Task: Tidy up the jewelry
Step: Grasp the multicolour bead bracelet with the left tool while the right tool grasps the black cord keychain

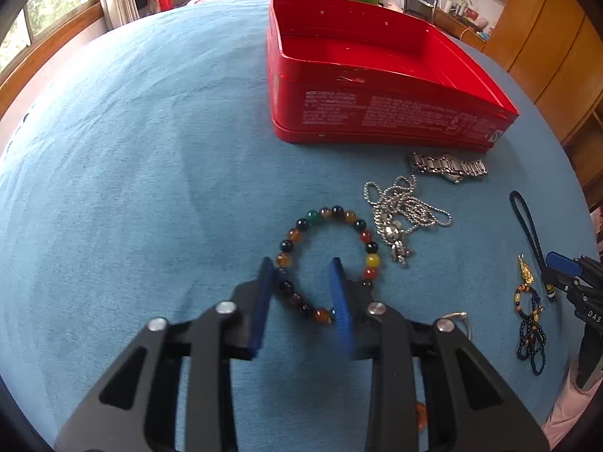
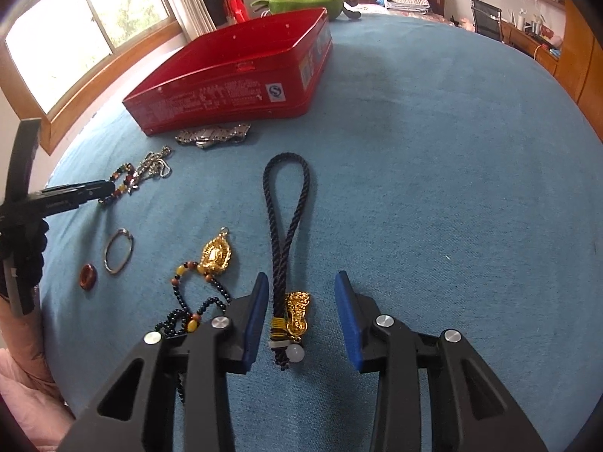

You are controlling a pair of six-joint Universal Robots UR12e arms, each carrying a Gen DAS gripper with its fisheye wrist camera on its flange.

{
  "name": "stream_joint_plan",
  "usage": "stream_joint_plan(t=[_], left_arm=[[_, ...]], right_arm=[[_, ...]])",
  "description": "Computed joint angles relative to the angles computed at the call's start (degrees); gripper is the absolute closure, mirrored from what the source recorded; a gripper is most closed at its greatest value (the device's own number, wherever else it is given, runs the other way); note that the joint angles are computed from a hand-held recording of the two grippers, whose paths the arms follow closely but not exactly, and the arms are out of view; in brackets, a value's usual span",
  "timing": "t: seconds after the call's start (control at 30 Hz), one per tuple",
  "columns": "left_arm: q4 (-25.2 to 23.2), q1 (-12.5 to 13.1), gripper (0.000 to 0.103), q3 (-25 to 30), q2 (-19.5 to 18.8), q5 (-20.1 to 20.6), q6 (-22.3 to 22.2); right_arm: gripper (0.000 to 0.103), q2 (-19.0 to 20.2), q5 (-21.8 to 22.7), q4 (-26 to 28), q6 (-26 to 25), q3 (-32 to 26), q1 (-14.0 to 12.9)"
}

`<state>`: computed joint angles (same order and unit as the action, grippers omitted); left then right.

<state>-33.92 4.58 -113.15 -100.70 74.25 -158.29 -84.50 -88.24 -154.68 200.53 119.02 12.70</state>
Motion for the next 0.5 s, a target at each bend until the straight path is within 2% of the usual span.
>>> stream_joint_plan(t=[0.13,0.2,0.37,0.43,0.5], left_arm=[[0.6,-0.4,0.088,-0.1,-0.1,0.5,-0.4],[0.2,-0.1,0.096,-0.1,0.0,-0.1,-0.7],[0.1,-0.1,0.097,0.1,-0.2,-0.5,-1.0],[-0.1,0.0,0.097,0.1,-0.1,-0.8,-1.0],[-0.6,0.2,0.097,0.1,-0.1,-1.2,-1.1]], right_arm=[[0.066,-0.1,0.7,-0.2,0.3,0.3,-0.3],[0.065,0.0,-0.6,0.4,-0.5,0.0,0.2],[0.065,0.7,-4.2,1.6,-3.0,-0.9,2.0],[0.072,1.1,-6.8,1.9,-4.5,-1.4,3.2],[0.079,1.2,-7.2,1.7,-5.4,-1.5,3.6]])
